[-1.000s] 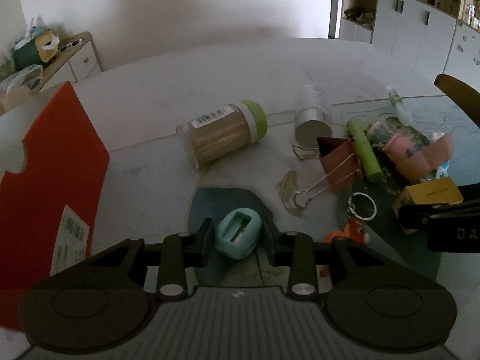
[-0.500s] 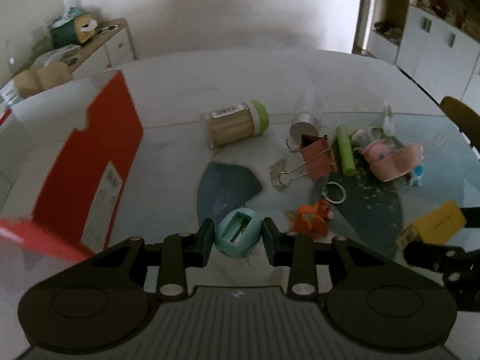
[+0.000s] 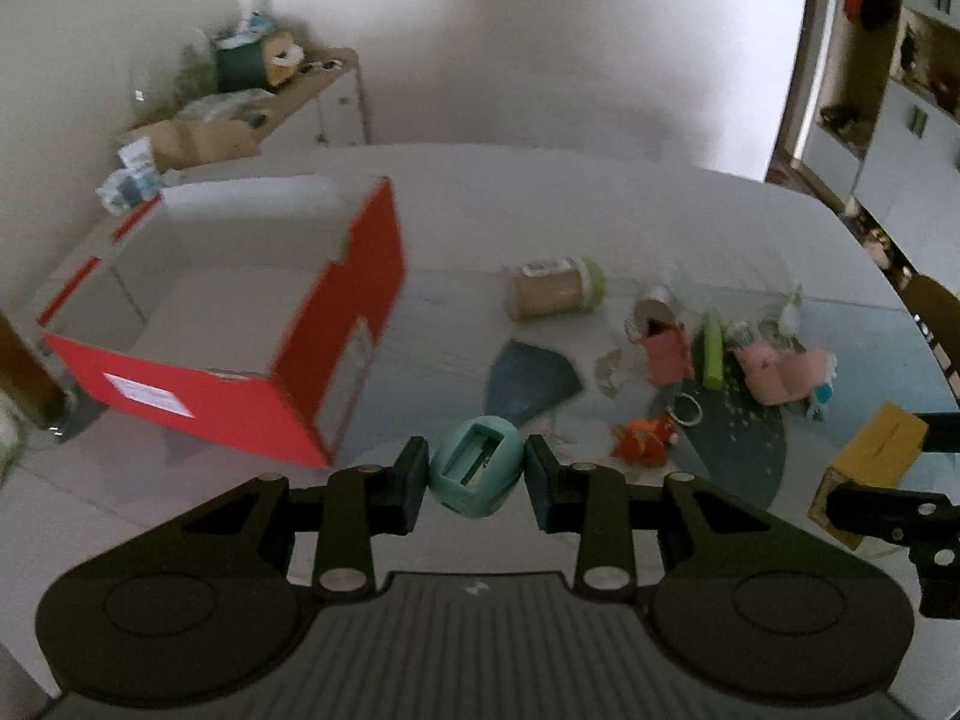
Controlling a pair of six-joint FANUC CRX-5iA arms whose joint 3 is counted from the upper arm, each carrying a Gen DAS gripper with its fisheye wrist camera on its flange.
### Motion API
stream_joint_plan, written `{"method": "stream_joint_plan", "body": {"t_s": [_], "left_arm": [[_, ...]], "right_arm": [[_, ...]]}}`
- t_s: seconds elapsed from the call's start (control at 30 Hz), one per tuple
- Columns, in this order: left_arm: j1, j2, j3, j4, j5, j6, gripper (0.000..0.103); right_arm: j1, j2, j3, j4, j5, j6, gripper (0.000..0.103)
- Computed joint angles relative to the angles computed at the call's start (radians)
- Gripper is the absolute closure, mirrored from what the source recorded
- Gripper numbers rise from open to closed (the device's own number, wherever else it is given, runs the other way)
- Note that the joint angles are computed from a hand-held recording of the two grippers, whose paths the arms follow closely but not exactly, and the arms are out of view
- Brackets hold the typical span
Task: Organize rigid objects
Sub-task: 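Carry the yellow box and teal sharpener with both tools over the red shoebox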
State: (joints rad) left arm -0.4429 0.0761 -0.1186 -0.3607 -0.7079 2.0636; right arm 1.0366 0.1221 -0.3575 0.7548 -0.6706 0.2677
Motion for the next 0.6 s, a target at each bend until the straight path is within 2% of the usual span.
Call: {"method": "stream_joint_plan", "body": {"t_s": [0.13,0.3,0.6], "left_arm": [[0.032,-0.046,-0.02,-0.001,0.001,-0.022,0.069],[0.115,-0.083,-0.048,0.051,0.033,-0.116,0.069],[0.328,-0.09,-0.093,0.218,0.119,-0.417,0.069]], "right_arm": [[0.003,0.014,0.035,0.017,0.022,0.031,0.034],[0.008,0.075,0.134,-0.009,0.035,0.109,0.034],[0.027,0.295,0.449,-0.094,-0.005,0.276,0.034]]}}
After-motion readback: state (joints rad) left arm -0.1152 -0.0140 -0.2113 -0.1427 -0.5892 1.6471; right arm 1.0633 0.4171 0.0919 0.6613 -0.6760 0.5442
